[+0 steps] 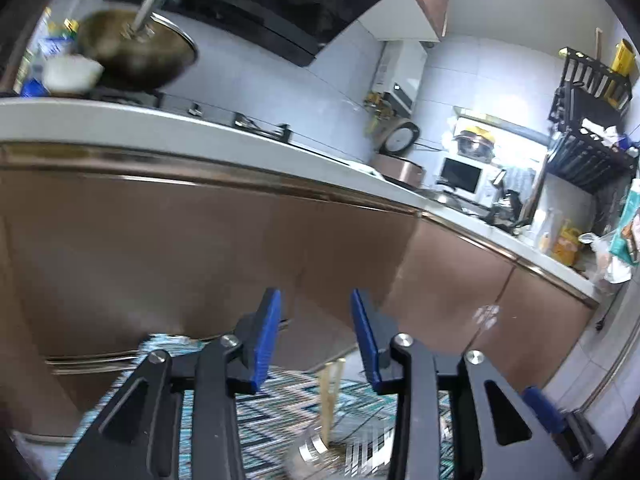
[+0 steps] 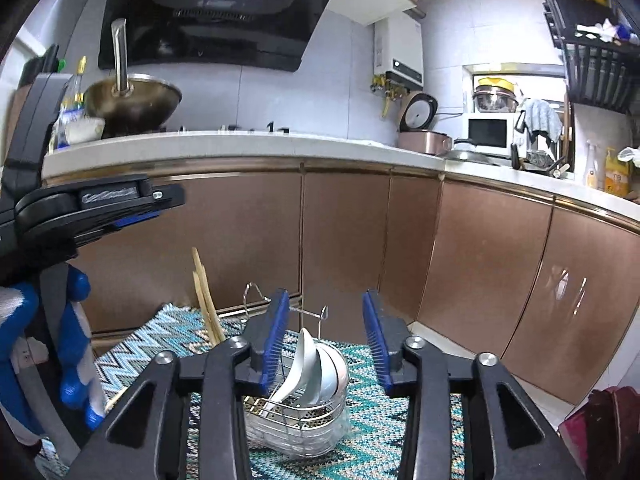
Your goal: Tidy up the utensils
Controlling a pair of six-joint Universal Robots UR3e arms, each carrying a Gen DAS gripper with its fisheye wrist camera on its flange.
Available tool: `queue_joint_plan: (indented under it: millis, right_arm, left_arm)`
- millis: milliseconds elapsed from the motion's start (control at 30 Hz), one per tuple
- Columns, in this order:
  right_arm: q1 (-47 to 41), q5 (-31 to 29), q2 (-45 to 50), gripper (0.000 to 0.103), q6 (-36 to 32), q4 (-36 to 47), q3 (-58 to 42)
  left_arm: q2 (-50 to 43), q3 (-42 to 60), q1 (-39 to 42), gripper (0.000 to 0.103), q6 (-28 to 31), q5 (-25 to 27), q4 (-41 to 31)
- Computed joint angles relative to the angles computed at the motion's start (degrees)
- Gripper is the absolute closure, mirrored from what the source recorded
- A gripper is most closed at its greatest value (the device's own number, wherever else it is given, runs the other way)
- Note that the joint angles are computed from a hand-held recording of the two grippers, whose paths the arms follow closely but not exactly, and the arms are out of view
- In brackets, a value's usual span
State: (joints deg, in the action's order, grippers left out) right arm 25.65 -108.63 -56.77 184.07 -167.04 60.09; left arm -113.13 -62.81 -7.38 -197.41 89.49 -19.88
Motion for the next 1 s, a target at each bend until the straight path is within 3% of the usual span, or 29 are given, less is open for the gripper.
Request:
queue_joint_plan:
  millis: [100,200,300,500,600,1000]
  right_arm:
    - [1.3,-1.4,-3.7,0.046,1.9,-0.2,2.8]
    - [3.2,-3.4,-6.7,0.039,3.0,0.1,4.6]
    - [5.8,-6.6,-9.4,0.023,3.4,0.6,5.7]
    - [11.0,-12.7,-14.1,0.005,4.5,1.3,7.6]
    - [13.9,-16.3,-15.5,0.0,4.4,1.1,8.8]
    - [22.8,-26.9,-19.6,0.0,4.9,-3.2,14.7]
  left_arm:
    - [5.6,-4.6,0.3,0.062,1.5,1.4,-2.3]
    - [11.7,-9.3,-1.5,0.054,6.4,7.0,-3.8]
    - [17.3,-14.2,-3.0,0.047,9.7,10.7,-4.1]
    - [28.6,-22.3,-3.9,0.039,13.3,12.0,-6.0]
    - [33.5,-25.1,-3.4,0.036,13.9,11.2,-7.7]
    - [47.5,-32.3,1.5,0.035,14.4,8.4,-13.3]
